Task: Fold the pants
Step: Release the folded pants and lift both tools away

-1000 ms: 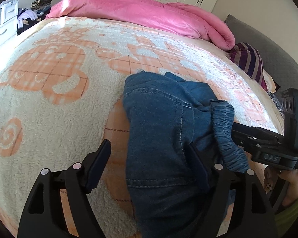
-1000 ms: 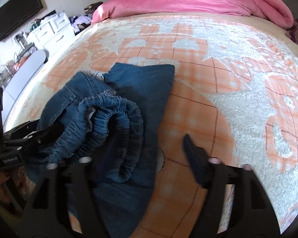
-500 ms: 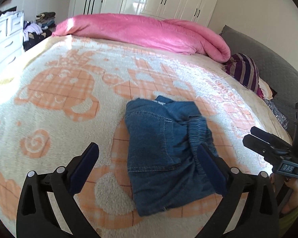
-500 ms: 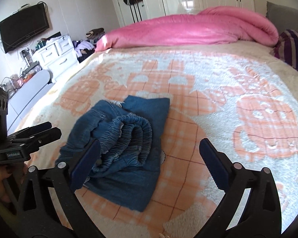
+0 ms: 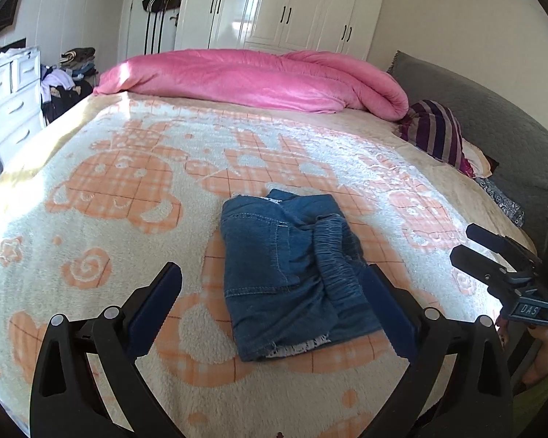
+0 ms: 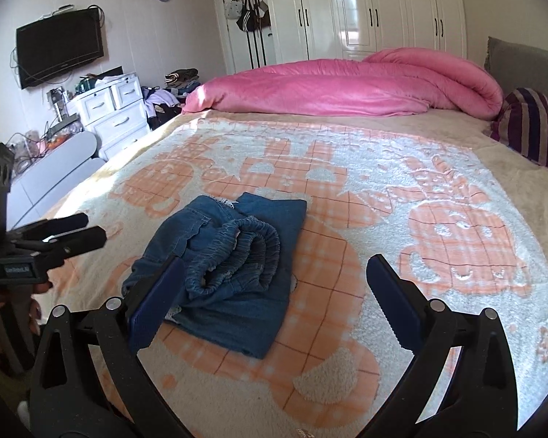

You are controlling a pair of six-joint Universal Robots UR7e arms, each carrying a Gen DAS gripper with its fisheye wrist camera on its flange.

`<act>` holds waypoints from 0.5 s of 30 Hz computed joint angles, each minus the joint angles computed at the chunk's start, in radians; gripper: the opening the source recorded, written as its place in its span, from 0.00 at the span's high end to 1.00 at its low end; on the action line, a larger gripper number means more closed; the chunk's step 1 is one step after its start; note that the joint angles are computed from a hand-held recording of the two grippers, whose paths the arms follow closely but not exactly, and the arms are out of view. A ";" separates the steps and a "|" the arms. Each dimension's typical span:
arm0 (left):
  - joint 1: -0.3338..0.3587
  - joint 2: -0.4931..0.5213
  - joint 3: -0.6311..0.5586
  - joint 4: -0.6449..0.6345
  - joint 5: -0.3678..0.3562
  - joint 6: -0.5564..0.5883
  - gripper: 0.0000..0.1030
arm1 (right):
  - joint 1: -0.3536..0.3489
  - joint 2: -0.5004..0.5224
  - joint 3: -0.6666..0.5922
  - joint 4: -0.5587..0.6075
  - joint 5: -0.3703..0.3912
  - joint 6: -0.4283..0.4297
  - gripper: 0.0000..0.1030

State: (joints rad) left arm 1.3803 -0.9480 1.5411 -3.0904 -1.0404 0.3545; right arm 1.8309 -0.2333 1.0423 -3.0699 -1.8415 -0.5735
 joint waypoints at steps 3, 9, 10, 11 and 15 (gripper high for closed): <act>-0.006 -0.020 0.039 -0.025 0.002 0.006 0.04 | 0.000 -0.021 0.047 -0.037 -0.001 -0.005 0.09; -0.004 -0.053 0.112 -0.041 0.007 -0.027 0.04 | 0.000 -0.047 0.126 -0.112 -0.017 -0.039 0.09; -0.001 -0.058 0.123 -0.043 0.004 -0.030 0.04 | -0.002 -0.052 0.142 -0.129 -0.015 -0.044 0.09; 0.001 -0.064 0.140 -0.043 0.004 -0.032 0.04 | -0.004 -0.056 0.154 -0.138 -0.014 -0.043 0.09; 0.008 -0.074 0.191 -0.072 0.006 -0.050 0.04 | -0.009 -0.073 0.203 -0.140 -0.011 -0.014 0.09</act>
State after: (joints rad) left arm 1.3879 -1.0219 1.7326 -3.1621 -1.0344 0.3040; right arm 1.8219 -0.3066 1.2452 -3.2098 -1.8526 -0.5878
